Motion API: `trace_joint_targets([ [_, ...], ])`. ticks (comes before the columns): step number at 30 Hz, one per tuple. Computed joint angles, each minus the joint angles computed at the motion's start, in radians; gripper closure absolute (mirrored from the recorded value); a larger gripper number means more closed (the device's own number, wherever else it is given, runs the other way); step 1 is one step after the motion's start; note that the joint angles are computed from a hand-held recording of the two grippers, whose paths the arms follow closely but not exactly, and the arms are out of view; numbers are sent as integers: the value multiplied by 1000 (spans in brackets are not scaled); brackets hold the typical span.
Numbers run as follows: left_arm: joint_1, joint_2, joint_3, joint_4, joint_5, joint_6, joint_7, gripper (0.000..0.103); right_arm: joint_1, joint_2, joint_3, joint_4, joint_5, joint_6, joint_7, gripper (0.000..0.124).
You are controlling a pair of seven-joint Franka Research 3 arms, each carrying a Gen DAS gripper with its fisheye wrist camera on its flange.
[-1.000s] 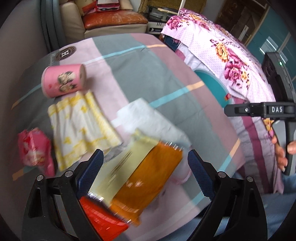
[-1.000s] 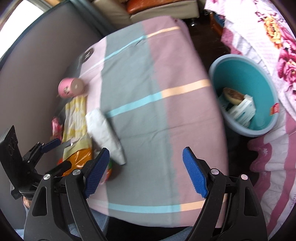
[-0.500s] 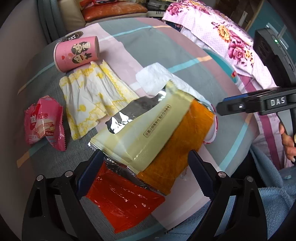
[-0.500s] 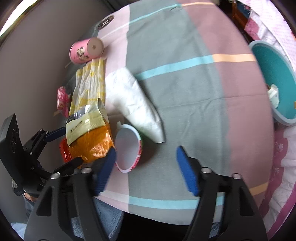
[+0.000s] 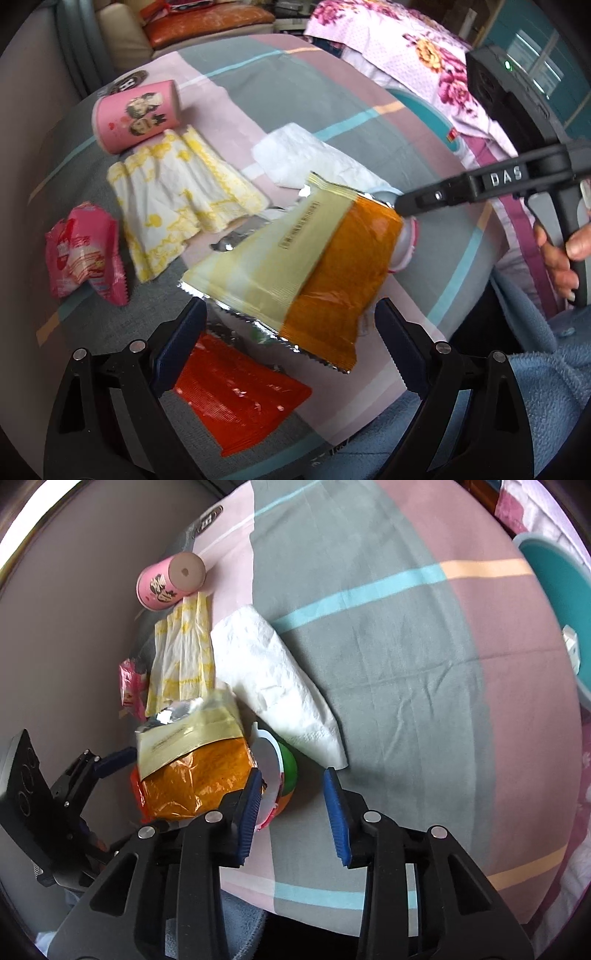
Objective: Collect trash
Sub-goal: 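Grasp the orange snack bag with the left gripper while the right grasps the white plastic bowl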
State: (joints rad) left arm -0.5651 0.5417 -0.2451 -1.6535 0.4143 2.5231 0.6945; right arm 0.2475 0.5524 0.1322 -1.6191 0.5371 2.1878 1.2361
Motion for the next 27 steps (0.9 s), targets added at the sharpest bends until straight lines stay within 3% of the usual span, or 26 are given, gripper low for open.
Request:
trace_joint_targets([
  [8, -40, 124, 20, 179, 19, -139, 85, 10, -12, -14, -2, -17, 21, 3, -4, 87],
  [13, 3, 99, 24, 115, -34, -27, 8, 11, -16, -25, -1, -30, 29, 3, -15, 87],
  [17, 12, 76, 36, 82, -29, 13, -47, 11, -12, -30, 0, -40, 31, 5, -16, 87],
  [23, -16, 76, 56, 105, 16, -38, -100, 11, 11, -9, 3, -34, 12, 29, -21, 87],
  [26, -50, 81, 85, 129, 82, -67, -153, 13, 15, -3, 8, -37, 6, 44, -34, 116],
  [27, -53, 88, 86, 143, 93, -79, -162, 26, 15, -8, 8, -44, 7, 53, -40, 116],
])
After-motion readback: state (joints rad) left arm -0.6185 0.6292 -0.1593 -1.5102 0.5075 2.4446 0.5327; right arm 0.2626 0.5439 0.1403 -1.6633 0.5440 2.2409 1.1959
